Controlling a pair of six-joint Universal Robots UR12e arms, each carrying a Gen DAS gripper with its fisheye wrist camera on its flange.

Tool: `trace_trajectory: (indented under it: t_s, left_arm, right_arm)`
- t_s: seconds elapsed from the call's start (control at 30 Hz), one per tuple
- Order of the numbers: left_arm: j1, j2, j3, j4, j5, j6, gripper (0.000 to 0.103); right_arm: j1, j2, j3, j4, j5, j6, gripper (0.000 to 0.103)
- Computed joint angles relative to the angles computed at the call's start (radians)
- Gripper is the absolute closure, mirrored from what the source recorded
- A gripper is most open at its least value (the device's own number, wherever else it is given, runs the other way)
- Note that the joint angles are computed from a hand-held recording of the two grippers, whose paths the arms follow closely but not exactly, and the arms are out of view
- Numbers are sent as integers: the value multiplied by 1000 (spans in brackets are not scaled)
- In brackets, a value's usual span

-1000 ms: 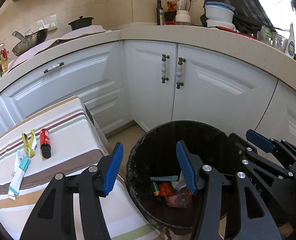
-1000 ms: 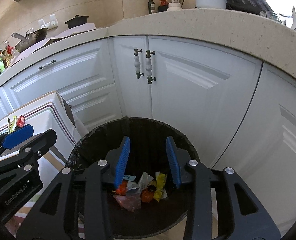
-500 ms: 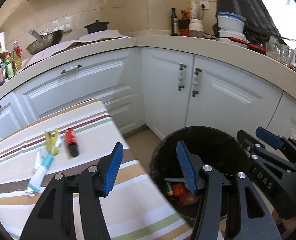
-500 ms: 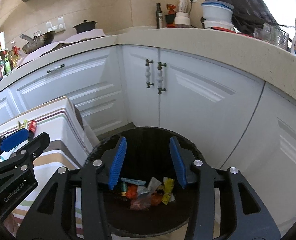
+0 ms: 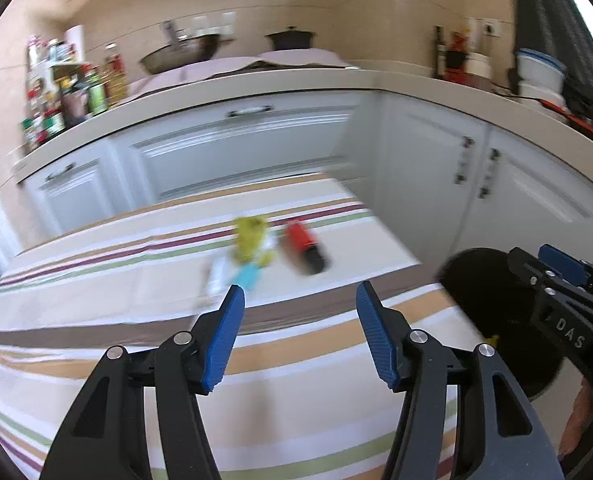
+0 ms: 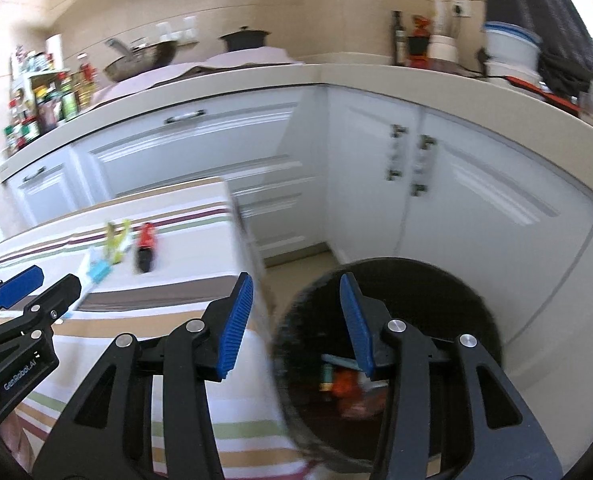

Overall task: Collect trash
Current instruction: 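Move both open tools back over the remaining trash on the table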

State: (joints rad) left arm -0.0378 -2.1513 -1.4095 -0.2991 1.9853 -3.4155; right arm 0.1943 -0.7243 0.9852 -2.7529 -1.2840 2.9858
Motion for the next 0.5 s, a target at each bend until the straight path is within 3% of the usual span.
trace_trajectory:
  t_s: [0.5]
  left_arm:
    - [84,126,-197,-19,112,-135,46]
  right_arm:
    - [92,0,-16,105,84,-119,59]
